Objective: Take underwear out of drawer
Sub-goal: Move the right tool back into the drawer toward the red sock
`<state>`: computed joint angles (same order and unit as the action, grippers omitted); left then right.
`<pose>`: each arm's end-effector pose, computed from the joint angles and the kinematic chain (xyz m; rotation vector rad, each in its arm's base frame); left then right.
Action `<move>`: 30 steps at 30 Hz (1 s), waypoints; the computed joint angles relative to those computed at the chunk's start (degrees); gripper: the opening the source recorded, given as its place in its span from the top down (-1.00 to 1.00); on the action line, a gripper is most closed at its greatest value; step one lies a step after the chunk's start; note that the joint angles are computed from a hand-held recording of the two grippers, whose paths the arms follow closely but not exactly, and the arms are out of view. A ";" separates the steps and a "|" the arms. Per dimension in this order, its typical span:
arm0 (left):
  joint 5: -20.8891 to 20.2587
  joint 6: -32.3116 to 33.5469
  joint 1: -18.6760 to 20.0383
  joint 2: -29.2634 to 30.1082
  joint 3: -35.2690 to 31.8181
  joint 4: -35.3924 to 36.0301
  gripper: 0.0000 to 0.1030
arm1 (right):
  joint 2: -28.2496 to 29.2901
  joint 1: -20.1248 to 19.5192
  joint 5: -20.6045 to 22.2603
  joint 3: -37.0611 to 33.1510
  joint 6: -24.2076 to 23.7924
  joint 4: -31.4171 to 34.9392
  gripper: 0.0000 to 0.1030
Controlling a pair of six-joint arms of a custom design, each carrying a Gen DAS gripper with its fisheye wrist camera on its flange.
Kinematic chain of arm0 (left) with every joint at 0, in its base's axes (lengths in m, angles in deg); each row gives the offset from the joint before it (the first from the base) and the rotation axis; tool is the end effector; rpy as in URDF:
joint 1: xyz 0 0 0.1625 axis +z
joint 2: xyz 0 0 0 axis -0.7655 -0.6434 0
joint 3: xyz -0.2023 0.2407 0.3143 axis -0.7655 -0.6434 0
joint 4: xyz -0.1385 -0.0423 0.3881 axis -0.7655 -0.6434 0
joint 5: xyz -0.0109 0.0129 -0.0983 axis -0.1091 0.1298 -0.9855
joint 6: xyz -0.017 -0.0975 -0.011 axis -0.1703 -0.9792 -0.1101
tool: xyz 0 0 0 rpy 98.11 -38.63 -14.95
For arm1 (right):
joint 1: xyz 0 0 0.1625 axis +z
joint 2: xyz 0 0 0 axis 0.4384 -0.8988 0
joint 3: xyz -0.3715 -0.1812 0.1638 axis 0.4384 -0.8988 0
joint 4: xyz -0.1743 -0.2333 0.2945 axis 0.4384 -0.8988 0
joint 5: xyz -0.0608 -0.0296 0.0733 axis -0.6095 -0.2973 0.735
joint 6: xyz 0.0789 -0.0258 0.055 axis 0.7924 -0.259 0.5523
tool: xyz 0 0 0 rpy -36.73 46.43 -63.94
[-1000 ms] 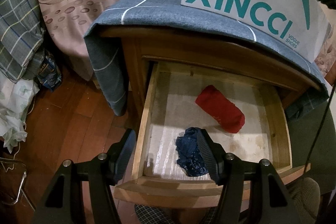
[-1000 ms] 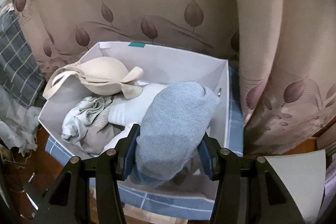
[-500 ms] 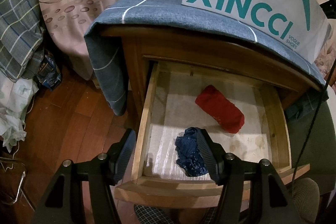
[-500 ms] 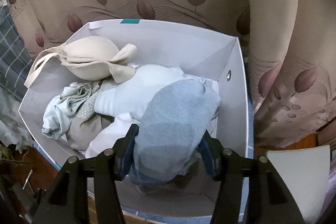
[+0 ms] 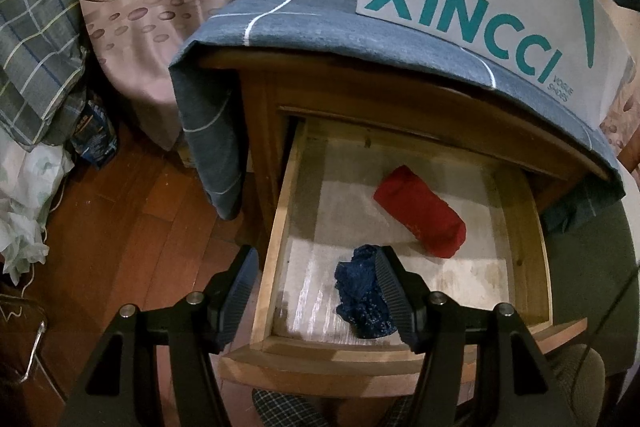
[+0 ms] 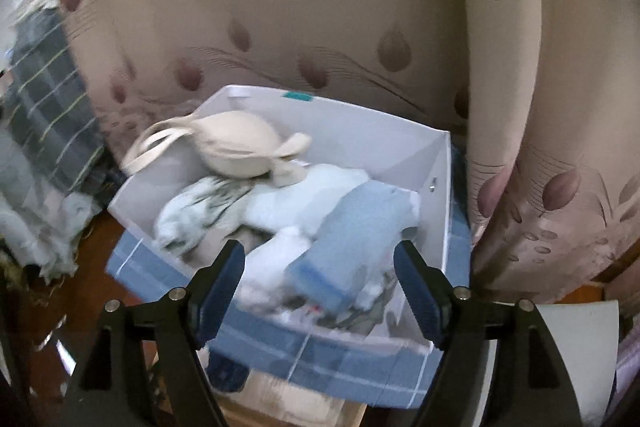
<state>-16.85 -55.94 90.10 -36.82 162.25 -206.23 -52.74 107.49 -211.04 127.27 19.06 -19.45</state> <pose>-0.2213 -0.4314 0.2485 0.8999 2.4648 -0.3923 0.4201 -0.3819 0.3668 -0.0489 -2.1005 0.9161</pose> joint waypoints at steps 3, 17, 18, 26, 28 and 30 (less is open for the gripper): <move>-0.12 -0.27 0.22 -0.21 -0.11 -0.02 -0.22 | 0.49 1.87 0.88 0.98 -0.88 -0.05 -0.45; -1.01 -3.49 1.77 -1.59 -0.67 -0.45 -0.22 | 2.91 1.02 15.88 14.38 -14.32 -14.31 -0.45; -1.12 -3.55 1.86 -1.60 -0.72 -0.46 -0.22 | 3.46 0.30 16.60 15.31 -15.30 -15.45 -0.45; -1.86 -3.44 2.28 -1.76 -0.98 -0.51 -0.22 | 10.13 -5.51 15.88 18.33 -22.43 -19.74 -0.45; -2.48 -3.75 2.69 -1.82 -1.26 -0.52 -0.22 | 11.87 -7.10 15.37 18.47 -24.29 -20.16 -0.43; -2.86 -3.94 3.07 -1.83 -1.47 -0.62 -0.22 | 13.19 -8.41 14.59 18.61 -25.61 -20.65 -0.42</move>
<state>-19.71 -59.87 93.16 -38.65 160.79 -206.85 -39.56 99.08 -196.45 145.88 -6.55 -40.10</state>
